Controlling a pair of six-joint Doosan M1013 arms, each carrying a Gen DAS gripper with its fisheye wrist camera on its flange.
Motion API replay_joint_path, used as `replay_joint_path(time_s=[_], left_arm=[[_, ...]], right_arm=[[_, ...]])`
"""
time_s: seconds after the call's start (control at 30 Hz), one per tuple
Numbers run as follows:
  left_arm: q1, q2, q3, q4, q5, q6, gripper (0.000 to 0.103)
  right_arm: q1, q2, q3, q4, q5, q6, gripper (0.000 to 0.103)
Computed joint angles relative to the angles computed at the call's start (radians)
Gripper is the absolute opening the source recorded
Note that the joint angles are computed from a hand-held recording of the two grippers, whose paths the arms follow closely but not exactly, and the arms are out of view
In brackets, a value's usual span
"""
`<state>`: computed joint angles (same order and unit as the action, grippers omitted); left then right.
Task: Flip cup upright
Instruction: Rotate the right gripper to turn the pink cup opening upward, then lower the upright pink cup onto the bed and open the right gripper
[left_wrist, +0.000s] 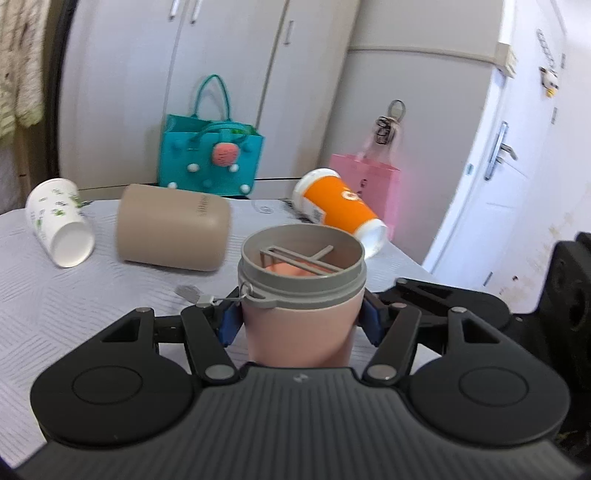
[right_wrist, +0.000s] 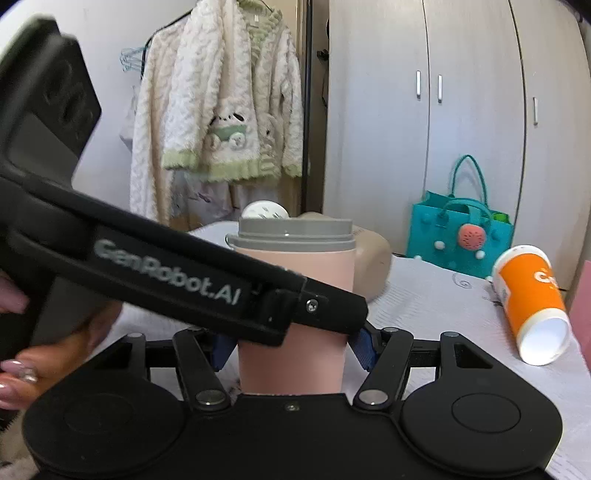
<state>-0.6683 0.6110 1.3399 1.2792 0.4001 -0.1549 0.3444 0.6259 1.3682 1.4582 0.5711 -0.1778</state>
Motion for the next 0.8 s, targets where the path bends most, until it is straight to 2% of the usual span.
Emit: replay_joint_path(time_s=[0.3, 0.4, 0.47, 0.53, 0.6, 0.63, 0.7, 0.8], left_arm=[[-0.006, 0.009, 0.004, 0.113, -0.011, -0.12, 0.062], [-0.015, 0.015, -0.011, 0.1, 0.038, -0.067, 0.062], [-0.013, 0.016, -0.018, 0.061, 0.039, -0.001, 0.062], [-0.011, 0.017, -0.024, 0.039, 0.037, 0.039, 0.062], [-0.019, 0.023, -0.035, 0.056, 0.082, 0.059, 0.062], [-0.022, 0.026, -0.038, 0.063, 0.096, 0.067, 0.062], [-0.021, 0.027, -0.042, 0.059, 0.097, 0.081, 0.062], [-0.023, 0.03, -0.042, 0.084, 0.118, 0.08, 0.062]], right_arm=[[-0.007, -0.005, 0.021, 0.065, -0.004, -0.048, 0.067], [-0.011, -0.005, 0.022, 0.067, 0.005, -0.06, 0.069], [-0.013, -0.011, 0.033, 0.085, 0.006, -0.102, 0.08], [-0.012, -0.018, 0.043, 0.096, -0.001, -0.141, 0.08], [-0.004, -0.023, 0.049, 0.103, -0.04, -0.155, 0.08], [-0.001, -0.022, 0.046, 0.085, -0.056, -0.135, 0.079], [0.0, -0.016, 0.032, 0.025, -0.06, -0.053, 0.067], [0.001, -0.005, 0.018, 0.02, -0.055, -0.015, 0.065]])
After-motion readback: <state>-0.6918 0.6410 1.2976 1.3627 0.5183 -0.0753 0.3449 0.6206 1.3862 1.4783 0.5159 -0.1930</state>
